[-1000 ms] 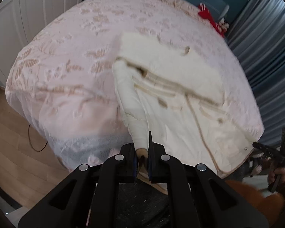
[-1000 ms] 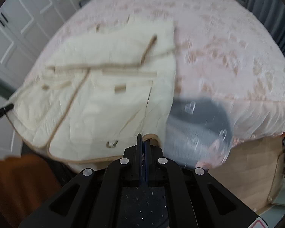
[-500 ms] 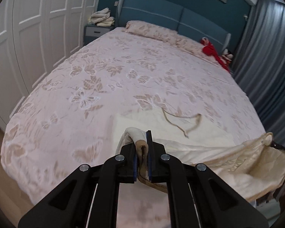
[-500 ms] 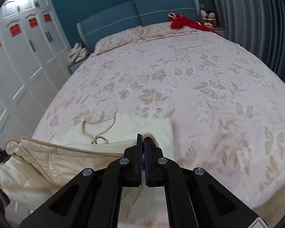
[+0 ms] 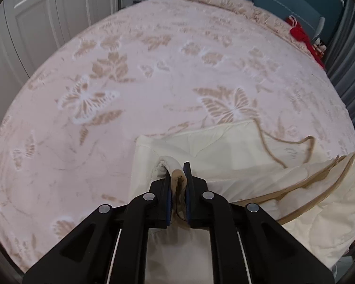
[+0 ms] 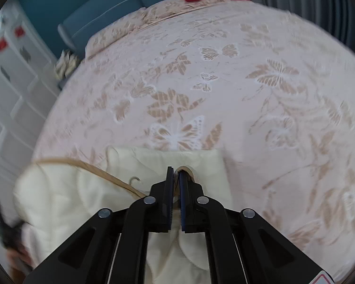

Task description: Fold large clothes

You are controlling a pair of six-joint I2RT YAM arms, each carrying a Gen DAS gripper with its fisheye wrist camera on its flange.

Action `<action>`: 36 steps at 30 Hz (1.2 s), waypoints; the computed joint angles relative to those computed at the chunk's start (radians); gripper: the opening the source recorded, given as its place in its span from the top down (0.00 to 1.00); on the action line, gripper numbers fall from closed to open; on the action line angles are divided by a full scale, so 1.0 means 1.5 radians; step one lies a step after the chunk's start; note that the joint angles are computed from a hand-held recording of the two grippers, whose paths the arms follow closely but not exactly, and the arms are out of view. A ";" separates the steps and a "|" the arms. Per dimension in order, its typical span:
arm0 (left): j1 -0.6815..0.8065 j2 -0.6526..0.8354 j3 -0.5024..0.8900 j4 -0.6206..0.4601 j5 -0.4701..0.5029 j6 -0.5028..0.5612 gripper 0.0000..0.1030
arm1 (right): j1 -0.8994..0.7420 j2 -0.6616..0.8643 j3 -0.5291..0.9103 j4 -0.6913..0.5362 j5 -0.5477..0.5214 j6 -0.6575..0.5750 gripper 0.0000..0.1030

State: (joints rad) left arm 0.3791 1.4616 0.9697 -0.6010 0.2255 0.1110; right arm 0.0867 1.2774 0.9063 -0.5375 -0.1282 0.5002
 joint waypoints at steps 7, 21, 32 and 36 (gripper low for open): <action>0.015 0.019 -0.011 0.020 0.039 0.005 0.90 | -0.028 -0.213 -0.049 -0.015 -0.098 -0.011 0.82; 0.136 -0.176 -0.030 -0.019 0.142 0.014 0.21 | 0.017 -0.204 -0.089 -0.034 0.006 -0.095 0.37; 0.058 0.017 0.043 -0.051 0.123 0.000 0.84 | 0.028 -0.023 -0.066 0.059 0.003 -0.034 0.95; 0.048 0.005 0.064 -0.032 0.118 -0.020 0.94 | 0.017 -0.065 -0.027 0.075 0.012 -0.029 0.97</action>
State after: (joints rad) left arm 0.4512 1.4690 1.0652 -0.6490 0.4022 0.0804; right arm 0.1126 1.1794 0.8652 -0.4255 -0.1109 0.4569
